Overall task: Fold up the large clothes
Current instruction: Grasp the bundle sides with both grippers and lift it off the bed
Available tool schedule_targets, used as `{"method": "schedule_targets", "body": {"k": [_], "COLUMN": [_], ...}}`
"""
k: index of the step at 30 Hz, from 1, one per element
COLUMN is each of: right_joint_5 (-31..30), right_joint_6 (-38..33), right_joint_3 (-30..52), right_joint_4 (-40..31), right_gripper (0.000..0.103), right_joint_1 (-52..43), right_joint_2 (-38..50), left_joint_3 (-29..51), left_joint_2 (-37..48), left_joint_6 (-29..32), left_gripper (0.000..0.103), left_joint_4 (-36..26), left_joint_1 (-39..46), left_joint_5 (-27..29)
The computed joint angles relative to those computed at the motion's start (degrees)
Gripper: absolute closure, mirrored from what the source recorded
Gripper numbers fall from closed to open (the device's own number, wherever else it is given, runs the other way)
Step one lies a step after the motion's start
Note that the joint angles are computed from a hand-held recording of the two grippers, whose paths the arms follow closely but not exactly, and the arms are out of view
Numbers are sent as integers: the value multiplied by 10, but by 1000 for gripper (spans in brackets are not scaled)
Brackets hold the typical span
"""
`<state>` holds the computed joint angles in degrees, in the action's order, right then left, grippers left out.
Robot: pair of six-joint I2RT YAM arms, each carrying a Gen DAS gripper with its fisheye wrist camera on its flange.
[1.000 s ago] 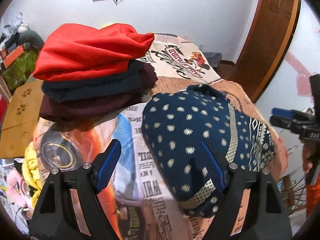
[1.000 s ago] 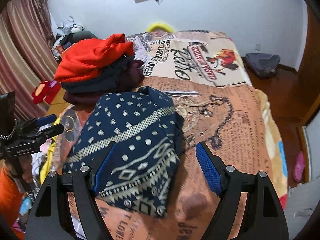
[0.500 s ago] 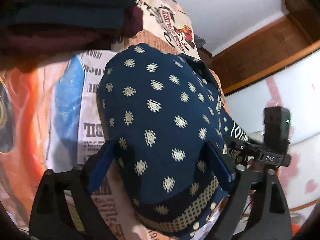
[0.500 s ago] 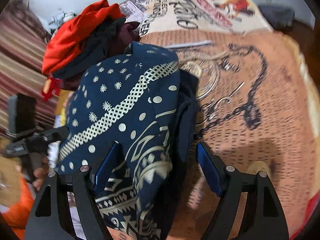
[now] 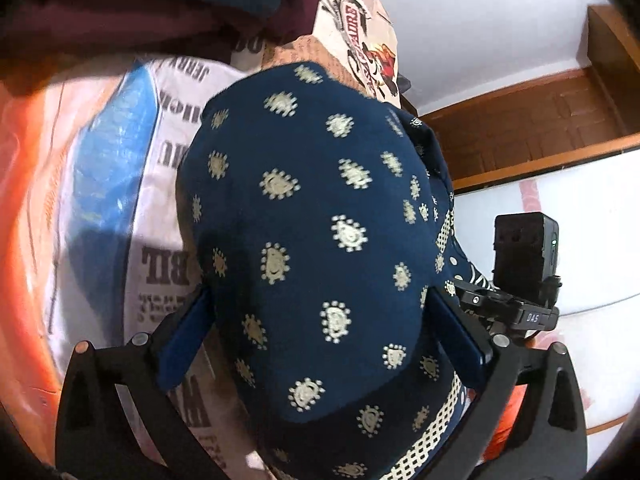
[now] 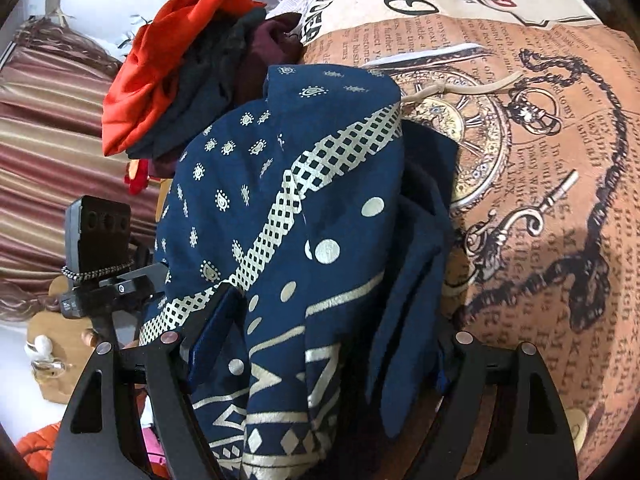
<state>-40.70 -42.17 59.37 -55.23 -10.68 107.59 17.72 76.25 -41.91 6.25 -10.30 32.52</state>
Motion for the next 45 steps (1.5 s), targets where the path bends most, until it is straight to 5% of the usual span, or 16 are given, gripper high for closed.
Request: {"method": "schedule_targets", "body": {"k": [4, 7, 12, 17, 24, 31, 37, 40, 45], "right_joint_5": [-8, -28, -40, -61, -82, -11, 8, -3, -32], "right_joint_6": [-12, -35, -47, -49, -55, 46, 68, 55, 57], "right_joint_3": [1, 10, 1, -42, -42, -116, -102, -82, -86], "right_joint_4": [-13, -46, -78, -87, -116, 27, 56, 35, 49], "right_gripper": [31, 48, 71, 82, 82, 78, 45, 37, 34], "right_joint_1": [3, -4, -14, -3, 4, 59, 57, 44, 51], "right_joint_2": [2, 12, -8, -159, -267, -207, -128, -66, -47], "left_joint_3": [-23, -46, -27, 14, 76, 16, 4, -12, -83], "left_joint_2": [13, -40, -158, -287, -369, -331, -327, -328, -262], "left_joint_6": [-21, -15, 10, 34, 97, 167, 171, 122, 99], "left_gripper": [0, 8, 30, 46, 53, 53, 32, 21, 13], "left_joint_4": [46, 33, -86, -223, -351, -355, -376, -356, -231], "left_joint_1": [19, 15, -41, -103, -89, 22, 50, 16, 68], "left_joint_5": [46, 41, -40, -125, -150, -86, -59, -63, 42]}}
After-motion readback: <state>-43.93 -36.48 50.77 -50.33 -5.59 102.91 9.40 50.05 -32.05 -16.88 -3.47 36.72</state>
